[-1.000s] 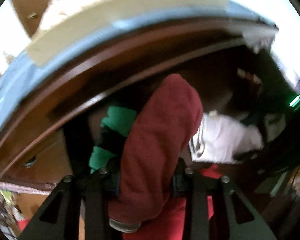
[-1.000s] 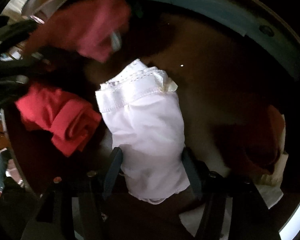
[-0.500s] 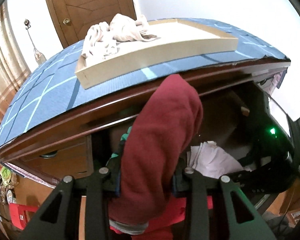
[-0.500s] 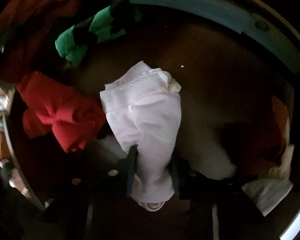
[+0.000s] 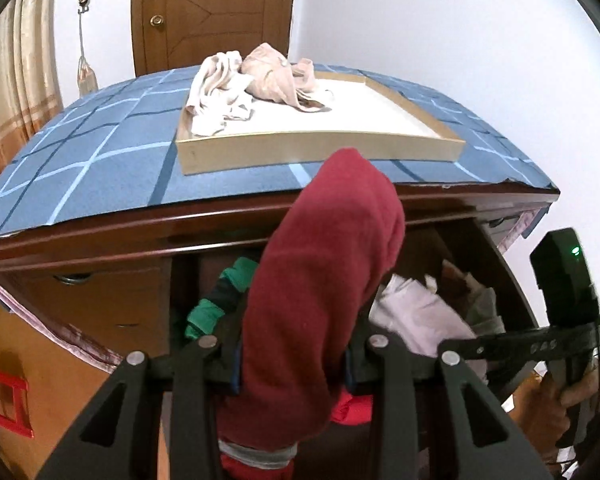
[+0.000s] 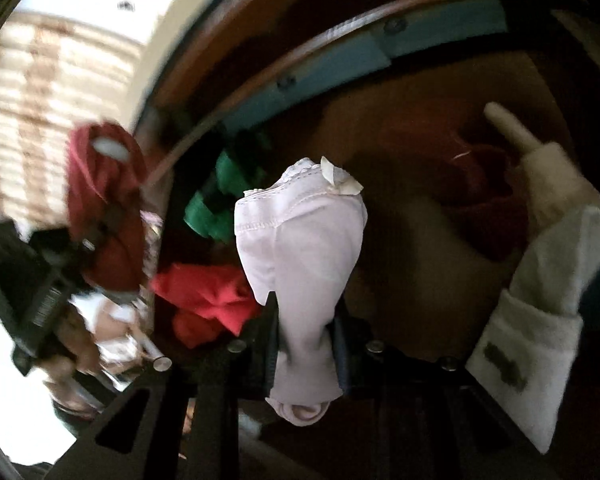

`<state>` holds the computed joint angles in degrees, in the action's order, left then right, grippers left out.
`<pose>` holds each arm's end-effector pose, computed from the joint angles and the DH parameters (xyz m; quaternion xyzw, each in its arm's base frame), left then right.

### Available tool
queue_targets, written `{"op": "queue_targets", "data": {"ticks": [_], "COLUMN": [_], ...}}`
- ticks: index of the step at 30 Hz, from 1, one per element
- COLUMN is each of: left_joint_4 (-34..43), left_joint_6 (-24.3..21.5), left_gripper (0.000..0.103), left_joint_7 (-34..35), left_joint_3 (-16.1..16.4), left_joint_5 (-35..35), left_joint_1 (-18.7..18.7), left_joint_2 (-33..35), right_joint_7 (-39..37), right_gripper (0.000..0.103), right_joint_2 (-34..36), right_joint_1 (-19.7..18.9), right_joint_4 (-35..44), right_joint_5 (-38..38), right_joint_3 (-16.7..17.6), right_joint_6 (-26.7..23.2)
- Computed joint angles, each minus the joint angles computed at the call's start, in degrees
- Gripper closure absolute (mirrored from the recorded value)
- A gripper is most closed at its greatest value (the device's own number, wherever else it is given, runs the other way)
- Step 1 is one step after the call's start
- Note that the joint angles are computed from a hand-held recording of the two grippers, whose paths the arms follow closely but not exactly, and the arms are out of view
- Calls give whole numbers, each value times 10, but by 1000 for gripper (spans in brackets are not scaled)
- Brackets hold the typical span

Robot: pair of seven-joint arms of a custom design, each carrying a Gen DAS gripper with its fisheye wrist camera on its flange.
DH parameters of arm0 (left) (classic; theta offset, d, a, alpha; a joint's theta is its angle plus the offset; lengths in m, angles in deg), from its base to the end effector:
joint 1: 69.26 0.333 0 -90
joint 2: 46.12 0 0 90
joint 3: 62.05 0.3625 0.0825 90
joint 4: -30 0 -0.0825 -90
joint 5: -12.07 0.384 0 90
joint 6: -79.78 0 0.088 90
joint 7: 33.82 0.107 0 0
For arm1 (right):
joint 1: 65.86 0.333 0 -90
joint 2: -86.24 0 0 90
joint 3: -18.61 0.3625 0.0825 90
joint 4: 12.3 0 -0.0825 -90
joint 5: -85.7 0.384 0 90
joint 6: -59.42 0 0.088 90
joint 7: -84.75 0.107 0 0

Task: Take underwear out of drawer
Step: 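Lift both held underwear out of the drawer up over the cream tray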

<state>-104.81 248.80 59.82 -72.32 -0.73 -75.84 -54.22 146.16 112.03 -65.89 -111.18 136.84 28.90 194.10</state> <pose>0.5049 -0.1415 0.5180 -0.6035 0.7105 -0.3105 0.1858 0.6925 0.1194 0.3923 -0.6727 0.6381 0.1549 0.3410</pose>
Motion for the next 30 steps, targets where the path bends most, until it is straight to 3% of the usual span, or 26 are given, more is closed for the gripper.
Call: {"op": "queue_targets", "data": {"ticks": [5,6,15,30], "left_joint_4": [-3,-4,-1,82], "left_joint_6": [3,5,24,36], "left_gripper": [69,69,69,69], "left_joint_7": [-2,-5,-12,-67], "left_joint_3": [0,-2,-4,-18], "left_joint_5": [-12,-11,-11,40], "left_joint_1": [-8,-7,-8,14], "left_joint_2": [-8,-10,-28,17], "right_joint_7": [-56,-64,-122,-166], "right_gripper": [78,78,77,77], "right_joint_2": [-57,-67,-122,-124], "right_joint_1": [-16,-25,9,35], "right_joint_4": [-57,-58,-76,-28], "right_joint_5": [106,116,207,244], "right_joint_3": [9,-2,-38,-52], "right_joint_6": [5,-15,-23,24]}}
